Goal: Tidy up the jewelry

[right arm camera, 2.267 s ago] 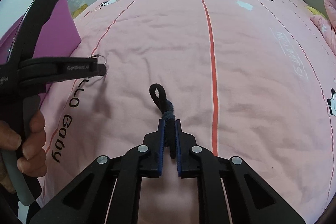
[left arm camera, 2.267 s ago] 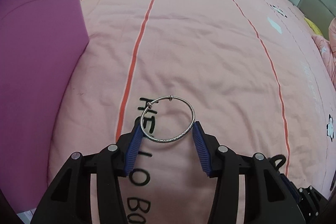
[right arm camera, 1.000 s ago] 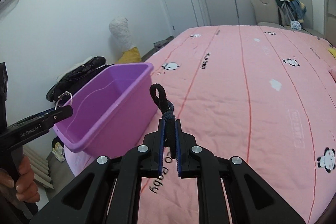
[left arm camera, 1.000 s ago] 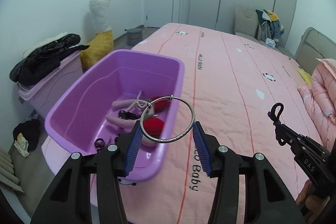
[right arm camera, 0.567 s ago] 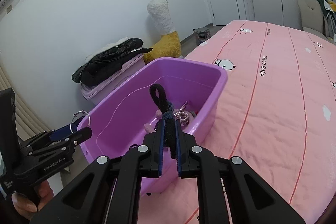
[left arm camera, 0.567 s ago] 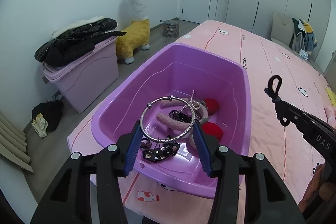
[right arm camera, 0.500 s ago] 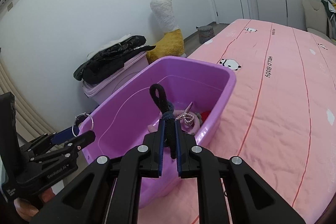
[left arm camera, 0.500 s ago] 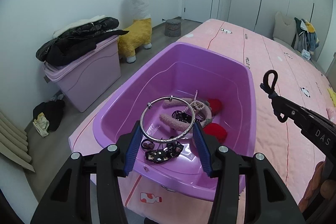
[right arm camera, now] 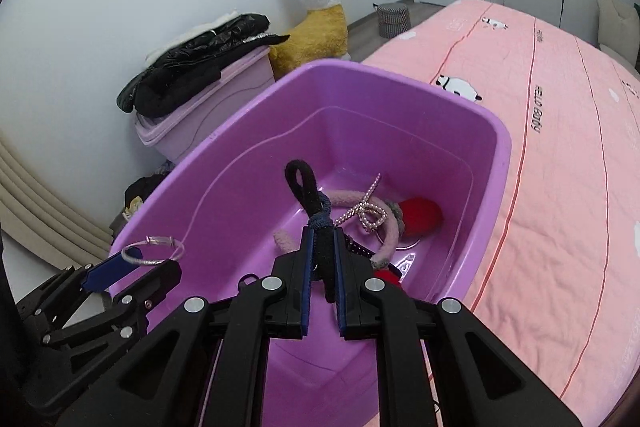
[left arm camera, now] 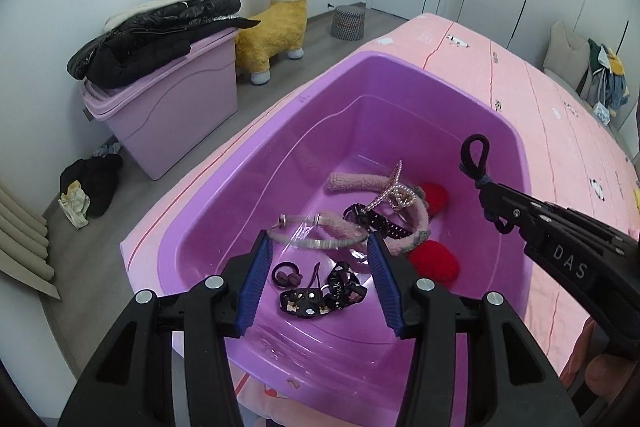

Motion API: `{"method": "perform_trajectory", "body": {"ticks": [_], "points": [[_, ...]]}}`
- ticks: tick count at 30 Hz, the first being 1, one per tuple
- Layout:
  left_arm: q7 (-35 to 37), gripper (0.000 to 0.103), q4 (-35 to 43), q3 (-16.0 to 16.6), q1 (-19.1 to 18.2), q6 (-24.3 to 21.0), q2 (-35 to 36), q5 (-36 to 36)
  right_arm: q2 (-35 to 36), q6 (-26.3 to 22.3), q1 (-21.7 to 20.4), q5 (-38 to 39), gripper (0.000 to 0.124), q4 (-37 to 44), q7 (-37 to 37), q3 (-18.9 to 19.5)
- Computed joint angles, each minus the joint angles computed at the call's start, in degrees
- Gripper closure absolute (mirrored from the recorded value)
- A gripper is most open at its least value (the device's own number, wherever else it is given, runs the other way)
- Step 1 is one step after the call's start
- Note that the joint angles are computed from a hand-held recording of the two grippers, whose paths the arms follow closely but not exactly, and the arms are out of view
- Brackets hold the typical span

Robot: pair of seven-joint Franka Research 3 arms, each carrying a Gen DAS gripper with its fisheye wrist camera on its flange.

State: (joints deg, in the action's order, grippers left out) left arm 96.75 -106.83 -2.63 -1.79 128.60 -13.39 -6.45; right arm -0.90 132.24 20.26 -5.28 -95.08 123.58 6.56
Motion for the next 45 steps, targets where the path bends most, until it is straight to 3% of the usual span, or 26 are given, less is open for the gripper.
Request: {"method": "perform_trajectory", "body": {"ticks": [2, 4, 6, 8, 10, 12, 17, 45], "points": [[-0.2, 0.056, 0.4, 0.0, 0.0, -0.6, 0.6, -0.3, 0.2, -0.4, -0.1, 0.0, 0.114, 0.0, 0.8, -0.1], [-0.5, 0.048, 0.9, 0.0, 0.1, -1.2, 1.0, -0.7, 0.6, -1.2, -0.1, -0.8, 0.114, 0.6, 1.4, -0.2], [-0.4, 0.040, 1.6, 0.1, 0.2, -1.6, 1.6, -1.0, 0.9, -1.9, -0.1, -1.5, 0.104, 1.0, 1.9, -0.2], [-0.2, 0.031, 2.0, 0.0, 0.3, -1.6, 1.8, -1.2, 0.5, -2.3, 0.0, -3.4, 0.082, 0.8, 3.2, -0.2], [-0.7, 0.013, 1.8, -0.3, 0.5, -1.4, 1.5, -0.7, 0.1, -2.7, 0.0, -5.7, 0.068, 0.7, 4.6, -0.1], [-1.3, 0.009, 1.3, -0.5, 0.6, -0.8, 0.9, 0.1, -0.6, -2.5, 0.0, -7.5, 0.068, 0.2, 5.5, 0.0], [-1.5, 0.008, 2.0, -0.3, 0.5, -2.8, 0.8, 0.0, -2.5, -2.0, -0.4, -9.1, 0.065, -1.6, 6.6, 0.4], [-4.9, 0.008, -1.5, 0.2, -0.3, -2.1, -4.7, 3.7, -9.2, -2.0, -2.6, -10.0, 0.056, -7.8, 9.0, 3.1]]}}
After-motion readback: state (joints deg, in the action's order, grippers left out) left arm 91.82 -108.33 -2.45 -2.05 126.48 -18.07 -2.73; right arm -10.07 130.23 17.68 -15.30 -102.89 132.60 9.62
